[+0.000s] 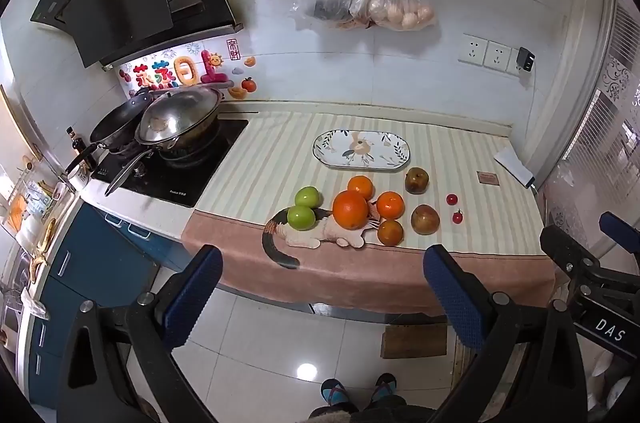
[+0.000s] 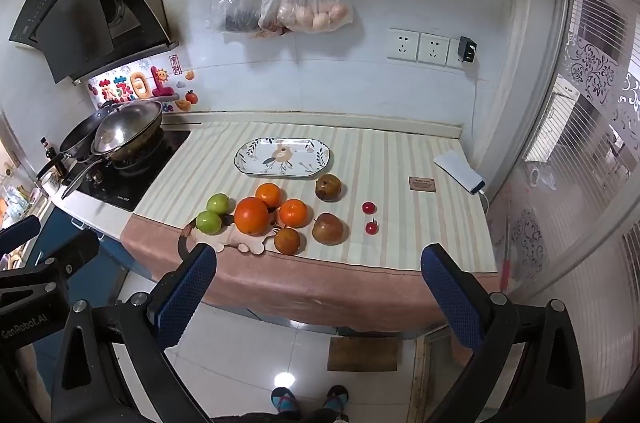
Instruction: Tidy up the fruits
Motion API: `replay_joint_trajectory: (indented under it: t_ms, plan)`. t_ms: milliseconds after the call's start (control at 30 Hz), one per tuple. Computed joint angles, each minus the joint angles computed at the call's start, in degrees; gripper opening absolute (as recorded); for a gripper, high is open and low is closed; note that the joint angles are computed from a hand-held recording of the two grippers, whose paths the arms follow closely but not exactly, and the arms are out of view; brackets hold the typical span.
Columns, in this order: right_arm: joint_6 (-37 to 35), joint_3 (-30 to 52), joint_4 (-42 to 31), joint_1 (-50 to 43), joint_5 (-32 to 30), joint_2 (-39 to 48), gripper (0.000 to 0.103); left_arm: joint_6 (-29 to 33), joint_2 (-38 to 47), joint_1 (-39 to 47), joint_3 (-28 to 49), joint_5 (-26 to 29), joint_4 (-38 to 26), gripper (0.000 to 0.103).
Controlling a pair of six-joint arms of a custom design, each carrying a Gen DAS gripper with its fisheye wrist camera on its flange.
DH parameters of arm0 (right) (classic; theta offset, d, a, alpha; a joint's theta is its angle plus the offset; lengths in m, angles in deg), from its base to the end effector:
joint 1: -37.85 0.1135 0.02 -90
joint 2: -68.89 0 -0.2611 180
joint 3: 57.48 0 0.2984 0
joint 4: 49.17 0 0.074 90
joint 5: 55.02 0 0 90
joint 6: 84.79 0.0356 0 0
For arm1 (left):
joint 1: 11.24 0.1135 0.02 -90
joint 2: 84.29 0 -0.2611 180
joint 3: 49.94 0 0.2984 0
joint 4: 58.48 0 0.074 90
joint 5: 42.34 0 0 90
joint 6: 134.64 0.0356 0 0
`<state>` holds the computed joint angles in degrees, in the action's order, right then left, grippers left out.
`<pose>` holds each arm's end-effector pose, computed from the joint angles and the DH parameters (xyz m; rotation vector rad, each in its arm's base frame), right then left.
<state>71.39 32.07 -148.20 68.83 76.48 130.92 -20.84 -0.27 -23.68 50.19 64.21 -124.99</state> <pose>0.1786 0.0797 0.3865 0.8587 2.2219 -0.3057 0.3380 -0.0850 0.3727 0.8714 2.2562 -0.2635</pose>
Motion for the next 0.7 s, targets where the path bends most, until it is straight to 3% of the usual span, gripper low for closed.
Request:
replay_joint_trajectory:
  t_ms: [700]
  plan:
    - [-1.85,-1.07,1.29,-1.45,-0.45,-1.52,0.103,-0.42,-0.97,-0.48,-0.89,-0.39,-0.61,0.103]
